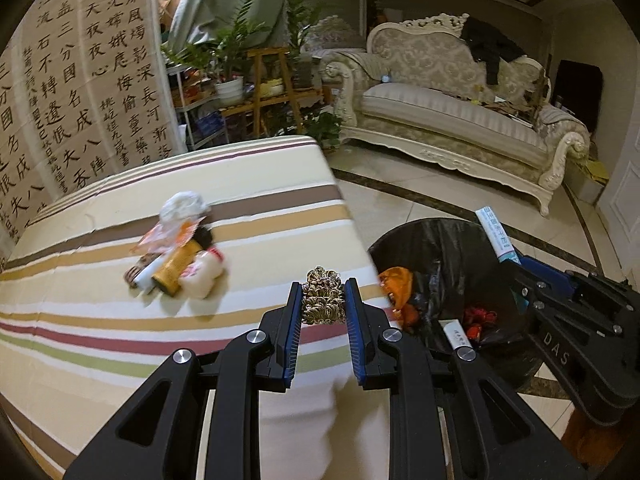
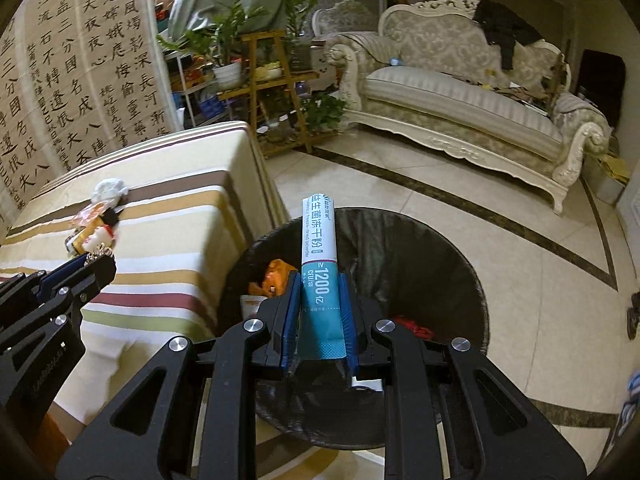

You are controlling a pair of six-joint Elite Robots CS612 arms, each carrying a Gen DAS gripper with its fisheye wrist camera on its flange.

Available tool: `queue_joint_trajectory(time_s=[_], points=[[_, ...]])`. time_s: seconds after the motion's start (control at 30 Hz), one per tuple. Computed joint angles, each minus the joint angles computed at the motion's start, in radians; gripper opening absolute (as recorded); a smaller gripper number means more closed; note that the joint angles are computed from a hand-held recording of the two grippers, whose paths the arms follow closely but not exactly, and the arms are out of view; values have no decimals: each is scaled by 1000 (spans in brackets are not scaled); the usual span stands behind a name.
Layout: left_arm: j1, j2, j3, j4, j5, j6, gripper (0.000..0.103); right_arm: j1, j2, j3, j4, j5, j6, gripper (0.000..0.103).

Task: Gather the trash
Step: 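Carry the gold ornament and blue tube over the bin and open both tools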

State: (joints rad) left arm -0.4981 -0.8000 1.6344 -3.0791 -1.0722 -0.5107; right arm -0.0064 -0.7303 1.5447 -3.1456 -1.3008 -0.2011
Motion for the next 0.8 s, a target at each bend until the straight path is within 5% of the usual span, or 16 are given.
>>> queue_joint_trajectory(time_s=[0.8], points=[[-14, 76, -133, 72, -17, 85, 24, -33, 33, -41, 21, -15, 51, 20]])
